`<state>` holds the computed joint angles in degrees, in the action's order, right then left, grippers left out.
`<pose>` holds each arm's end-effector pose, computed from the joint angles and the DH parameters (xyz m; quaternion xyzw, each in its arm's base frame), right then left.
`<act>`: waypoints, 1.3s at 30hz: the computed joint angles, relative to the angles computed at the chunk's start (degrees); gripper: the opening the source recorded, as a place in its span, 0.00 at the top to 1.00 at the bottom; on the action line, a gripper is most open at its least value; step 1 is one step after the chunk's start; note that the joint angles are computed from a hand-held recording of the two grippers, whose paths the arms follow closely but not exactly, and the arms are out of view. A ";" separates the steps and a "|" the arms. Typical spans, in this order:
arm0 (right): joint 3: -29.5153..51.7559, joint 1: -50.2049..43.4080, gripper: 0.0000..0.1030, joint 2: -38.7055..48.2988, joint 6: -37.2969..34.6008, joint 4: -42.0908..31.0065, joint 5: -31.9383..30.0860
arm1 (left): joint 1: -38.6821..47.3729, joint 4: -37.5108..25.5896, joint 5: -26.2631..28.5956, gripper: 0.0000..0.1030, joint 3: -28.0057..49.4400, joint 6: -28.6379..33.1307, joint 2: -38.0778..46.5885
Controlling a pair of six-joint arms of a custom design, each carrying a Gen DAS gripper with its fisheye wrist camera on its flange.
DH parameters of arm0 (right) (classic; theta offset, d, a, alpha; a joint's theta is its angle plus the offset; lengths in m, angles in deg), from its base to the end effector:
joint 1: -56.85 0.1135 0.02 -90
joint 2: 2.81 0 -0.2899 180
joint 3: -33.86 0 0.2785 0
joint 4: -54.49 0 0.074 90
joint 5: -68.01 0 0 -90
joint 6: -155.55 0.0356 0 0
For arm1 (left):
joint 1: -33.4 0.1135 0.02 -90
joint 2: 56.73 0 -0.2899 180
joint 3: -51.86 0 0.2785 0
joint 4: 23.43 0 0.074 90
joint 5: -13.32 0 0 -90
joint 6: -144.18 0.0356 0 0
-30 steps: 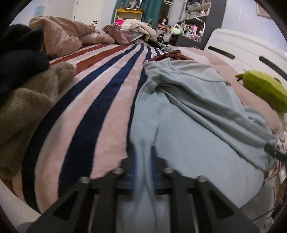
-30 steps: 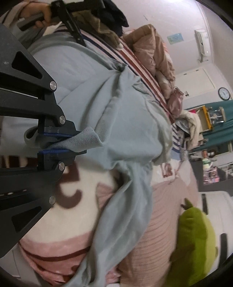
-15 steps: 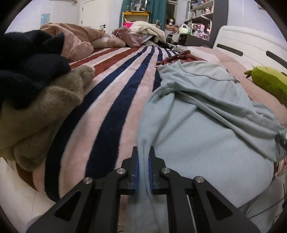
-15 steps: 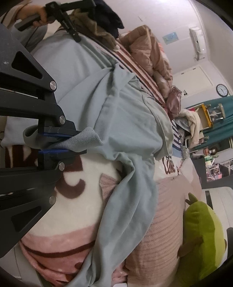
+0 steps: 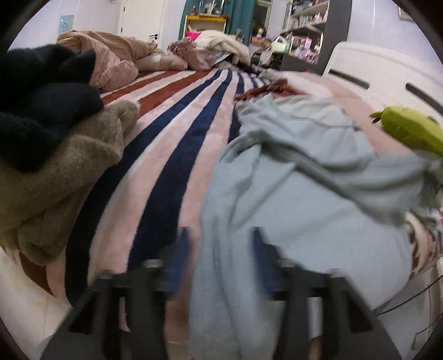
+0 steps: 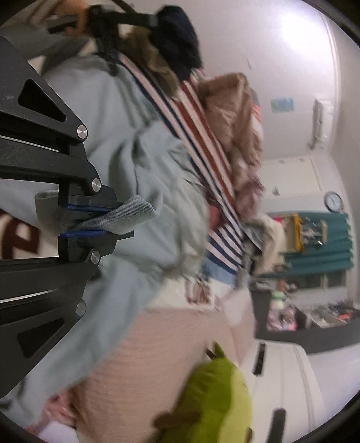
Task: Fold small clothes
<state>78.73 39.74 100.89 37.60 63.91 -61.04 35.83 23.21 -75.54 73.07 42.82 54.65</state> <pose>0.2923 -0.0665 0.0797 -0.1989 0.8691 0.1643 0.4221 0.2042 0.0080 0.0295 -0.1064 0.9127 -0.0398 0.3926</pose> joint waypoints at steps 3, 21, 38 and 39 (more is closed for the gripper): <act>0.02 -2.25 0.95 3.90 -2.94 -3.44 -4.93 | -0.74 -2.82 4.17 0.40 -1.21 0.95 -7.46; -10.82 4.79 0.95 8.79 -26.37 -0.70 -4.21 | -15.42 -5.67 26.96 0.32 18.52 -15.00 7.13; -6.75 4.25 0.51 7.75 -11.23 -0.07 -3.59 | -14.40 -3.39 16.05 0.97 10.57 -14.40 7.21; -6.70 6.73 0.51 9.66 -8.02 4.09 0.55 | -14.25 -2.86 16.13 0.98 10.10 -14.15 7.33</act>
